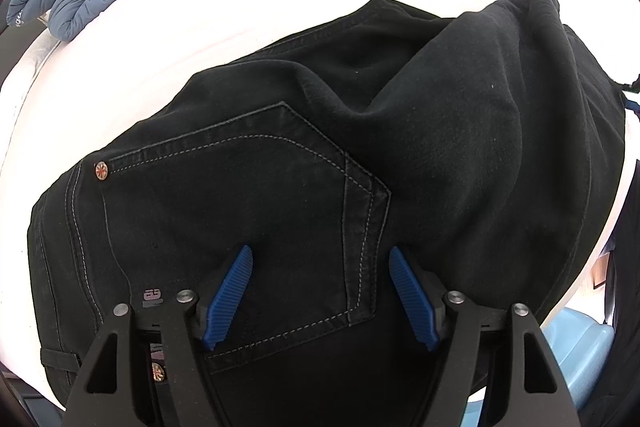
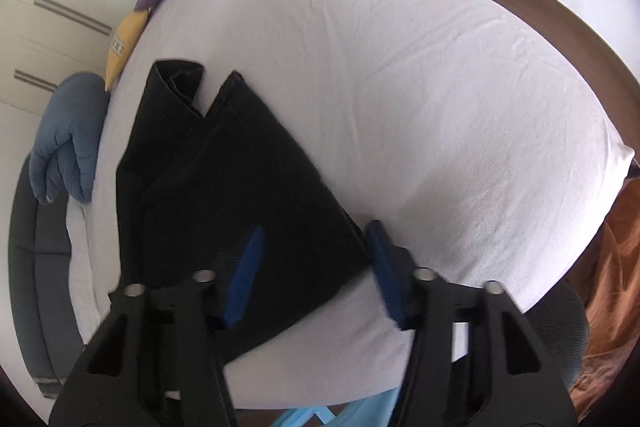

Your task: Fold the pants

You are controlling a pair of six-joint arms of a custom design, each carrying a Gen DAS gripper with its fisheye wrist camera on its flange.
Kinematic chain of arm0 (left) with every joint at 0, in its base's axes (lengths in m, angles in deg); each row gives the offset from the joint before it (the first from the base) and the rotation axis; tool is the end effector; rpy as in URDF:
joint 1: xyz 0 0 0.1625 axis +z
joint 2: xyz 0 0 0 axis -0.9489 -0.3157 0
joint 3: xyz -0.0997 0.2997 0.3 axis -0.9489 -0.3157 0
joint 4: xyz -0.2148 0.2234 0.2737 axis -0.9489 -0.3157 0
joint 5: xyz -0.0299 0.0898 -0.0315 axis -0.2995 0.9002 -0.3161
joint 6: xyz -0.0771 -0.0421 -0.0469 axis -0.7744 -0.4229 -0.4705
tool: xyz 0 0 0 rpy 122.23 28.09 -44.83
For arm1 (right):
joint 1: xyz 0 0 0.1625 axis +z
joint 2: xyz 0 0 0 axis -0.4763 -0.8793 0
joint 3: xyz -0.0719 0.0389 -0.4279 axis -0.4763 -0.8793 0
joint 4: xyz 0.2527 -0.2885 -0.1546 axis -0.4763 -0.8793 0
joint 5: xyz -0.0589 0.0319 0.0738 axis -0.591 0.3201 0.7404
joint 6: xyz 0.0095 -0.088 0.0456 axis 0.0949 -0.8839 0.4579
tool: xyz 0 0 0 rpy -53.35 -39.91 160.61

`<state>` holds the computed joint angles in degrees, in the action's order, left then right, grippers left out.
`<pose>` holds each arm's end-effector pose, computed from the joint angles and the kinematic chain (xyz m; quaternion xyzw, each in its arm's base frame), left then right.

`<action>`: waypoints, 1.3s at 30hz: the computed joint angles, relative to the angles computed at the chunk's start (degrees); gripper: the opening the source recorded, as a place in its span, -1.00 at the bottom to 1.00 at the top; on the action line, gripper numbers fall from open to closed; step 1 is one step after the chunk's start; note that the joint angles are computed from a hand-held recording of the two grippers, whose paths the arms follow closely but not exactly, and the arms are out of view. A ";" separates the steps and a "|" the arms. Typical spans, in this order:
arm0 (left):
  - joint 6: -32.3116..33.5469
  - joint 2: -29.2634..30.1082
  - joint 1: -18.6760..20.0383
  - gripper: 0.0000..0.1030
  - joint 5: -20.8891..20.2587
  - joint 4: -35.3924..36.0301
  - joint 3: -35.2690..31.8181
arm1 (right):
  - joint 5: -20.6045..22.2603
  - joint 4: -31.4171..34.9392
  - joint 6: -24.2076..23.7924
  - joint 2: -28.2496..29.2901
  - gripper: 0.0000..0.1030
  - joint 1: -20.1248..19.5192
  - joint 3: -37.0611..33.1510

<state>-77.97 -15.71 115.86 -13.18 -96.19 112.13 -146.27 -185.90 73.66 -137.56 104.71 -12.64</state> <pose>-0.2402 -0.5220 0.1320 0.1004 0.9014 -0.1633 0.3883 -0.0702 -0.7525 0.4406 -0.0883 -0.9681 0.1827 0.1472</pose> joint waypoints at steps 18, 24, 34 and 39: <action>1.34 0.48 0.74 0.42 -0.93 1.57 -2.19 | -7.12 -5.66 7.20 -11.51 -0.75 -2.35 11.64; 1.15 0.76 0.64 0.43 -0.50 1.41 -2.14 | 3.28 -10.81 -14.39 -7.57 -0.11 3.21 5.20; 0.98 1.65 1.08 0.45 -1.27 4.15 -4.21 | 6.90 10.29 -36.04 17.90 0.24 5.80 -26.83; 1.70 2.50 1.62 0.47 -1.45 4.84 -5.58 | -1.48 18.00 -42.42 28.07 0.23 6.22 -39.91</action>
<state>-76.27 -13.22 117.48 -14.62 -91.35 106.55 -147.75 -167.89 31.25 -109.50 110.93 -52.55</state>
